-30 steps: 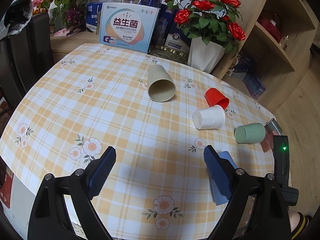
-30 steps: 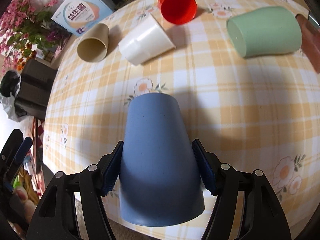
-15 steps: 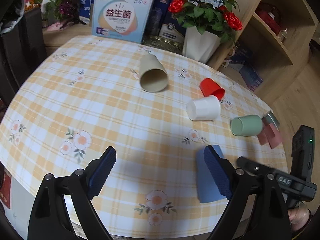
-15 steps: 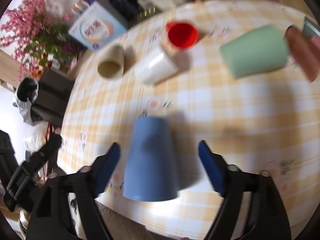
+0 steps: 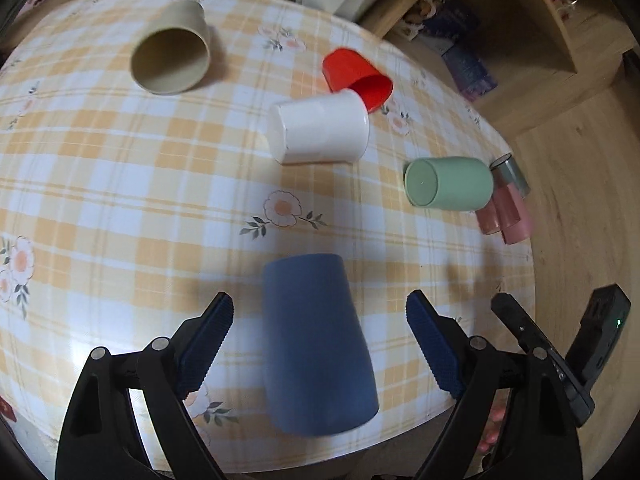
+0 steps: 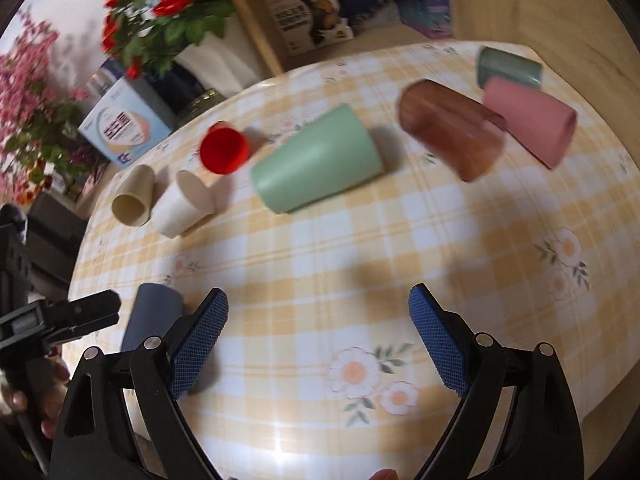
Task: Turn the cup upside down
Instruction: 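Rotate the blue cup upright with the left gripper, rim down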
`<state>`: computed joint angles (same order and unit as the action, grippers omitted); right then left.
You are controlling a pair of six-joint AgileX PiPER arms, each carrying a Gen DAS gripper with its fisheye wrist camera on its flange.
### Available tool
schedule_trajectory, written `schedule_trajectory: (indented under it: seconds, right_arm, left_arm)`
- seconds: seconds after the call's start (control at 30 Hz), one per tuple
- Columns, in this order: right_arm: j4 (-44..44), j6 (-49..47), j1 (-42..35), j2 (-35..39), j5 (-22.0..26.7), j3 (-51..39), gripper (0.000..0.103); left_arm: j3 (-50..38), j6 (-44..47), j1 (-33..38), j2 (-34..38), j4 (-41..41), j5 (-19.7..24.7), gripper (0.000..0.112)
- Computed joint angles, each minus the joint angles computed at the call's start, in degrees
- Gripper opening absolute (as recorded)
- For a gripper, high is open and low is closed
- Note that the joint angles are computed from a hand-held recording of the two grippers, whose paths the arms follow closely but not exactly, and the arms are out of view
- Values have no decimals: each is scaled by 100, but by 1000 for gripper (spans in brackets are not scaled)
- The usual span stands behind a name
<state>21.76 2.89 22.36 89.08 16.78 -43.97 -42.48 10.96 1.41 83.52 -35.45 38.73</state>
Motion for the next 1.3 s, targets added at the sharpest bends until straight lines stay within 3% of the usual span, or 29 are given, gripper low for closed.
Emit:
schedule_trajectory:
  seconds: [0.07,0.17,0.23,0.43,0.77,0.83,0.93,1.3]
  right_arm:
    - [-283,191,-56,-27,-22,48,89]
    - [-567,373,-148,-64,-74,110,89]
    - [-245,4,-246,-26,-99,123,89]
    - [474,-768,-404,58,-98,217,89]
    - [561,-817,-467,71,-89,247,89]
    - [511,-757,-469,66,-74,243,89]
    - [405,-664,-486,6,-64,252,89]
    - [287,-549,-408,45,6,222,89]
  left_arm:
    - [-265,-40,-69,424,-38,80,83]
    - [-560,-520,-196,787,325,172,68]
    - [-693,-701,-243,934,511,237,65]
    - [-1025,-1166,-362,1309,1071,344,65]
    - [-1092,-1623,-663,1467,1709,337,61]
    - [-975,-1511,-668,1384,1633,205,55]
    - [-764,-1516,-683,1145,1691,37,55]
    - [592,-1526,-547,-961,1907,-275,54]
